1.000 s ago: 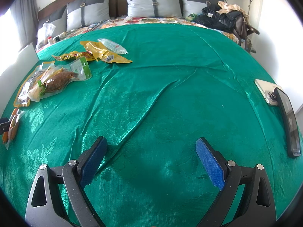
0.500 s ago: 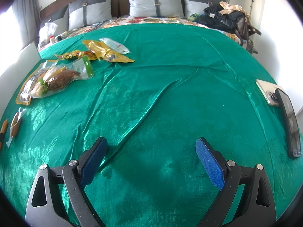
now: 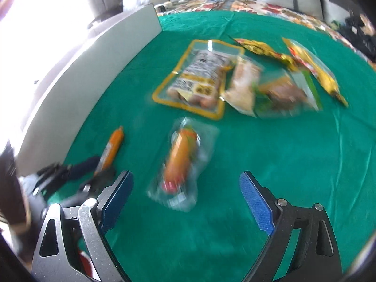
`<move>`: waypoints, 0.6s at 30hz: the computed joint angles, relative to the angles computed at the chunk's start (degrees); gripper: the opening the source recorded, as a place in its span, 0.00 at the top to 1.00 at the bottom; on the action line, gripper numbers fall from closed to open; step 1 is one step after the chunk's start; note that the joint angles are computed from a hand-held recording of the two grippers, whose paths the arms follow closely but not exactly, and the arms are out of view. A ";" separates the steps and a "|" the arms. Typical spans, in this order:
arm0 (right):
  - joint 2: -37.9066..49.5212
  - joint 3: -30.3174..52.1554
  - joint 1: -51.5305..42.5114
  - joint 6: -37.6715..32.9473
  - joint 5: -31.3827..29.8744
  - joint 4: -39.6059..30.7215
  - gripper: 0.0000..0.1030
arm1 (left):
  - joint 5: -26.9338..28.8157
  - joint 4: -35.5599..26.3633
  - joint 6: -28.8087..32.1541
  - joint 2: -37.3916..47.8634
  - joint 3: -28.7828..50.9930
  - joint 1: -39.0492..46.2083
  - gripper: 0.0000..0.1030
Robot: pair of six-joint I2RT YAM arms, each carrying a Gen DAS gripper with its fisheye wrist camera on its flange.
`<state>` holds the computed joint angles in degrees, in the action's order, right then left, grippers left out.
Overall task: Organize snacks
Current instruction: 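Grasp the corn sausage pack with the right tool while the left tool holds the orange sausage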
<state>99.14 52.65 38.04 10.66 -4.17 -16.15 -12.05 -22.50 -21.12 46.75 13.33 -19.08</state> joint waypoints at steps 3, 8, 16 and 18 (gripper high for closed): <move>5.78 5.42 3.39 0.45 4.25 -2.77 0.22 | 4.61 0.69 0.65 -1.22 -0.59 3.98 0.85; 3.12 1.70 2.80 -1.67 6.81 -1.62 0.56 | 7.25 2.85 0.14 0.32 -0.51 5.53 0.85; -13.03 -14.64 -14.26 -10.43 2.15 5.70 0.78 | 9.63 10.26 -2.43 5.90 -0.42 -1.75 0.85; -16.54 -18.13 -21.95 -12.88 -2.03 7.38 0.80 | 7.59 11.94 -3.29 8.04 0.09 -5.08 0.85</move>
<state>82.61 34.52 16.09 -2.22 -6.20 -8.77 -4.47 -10.56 -24.41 54.79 13.42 -24.17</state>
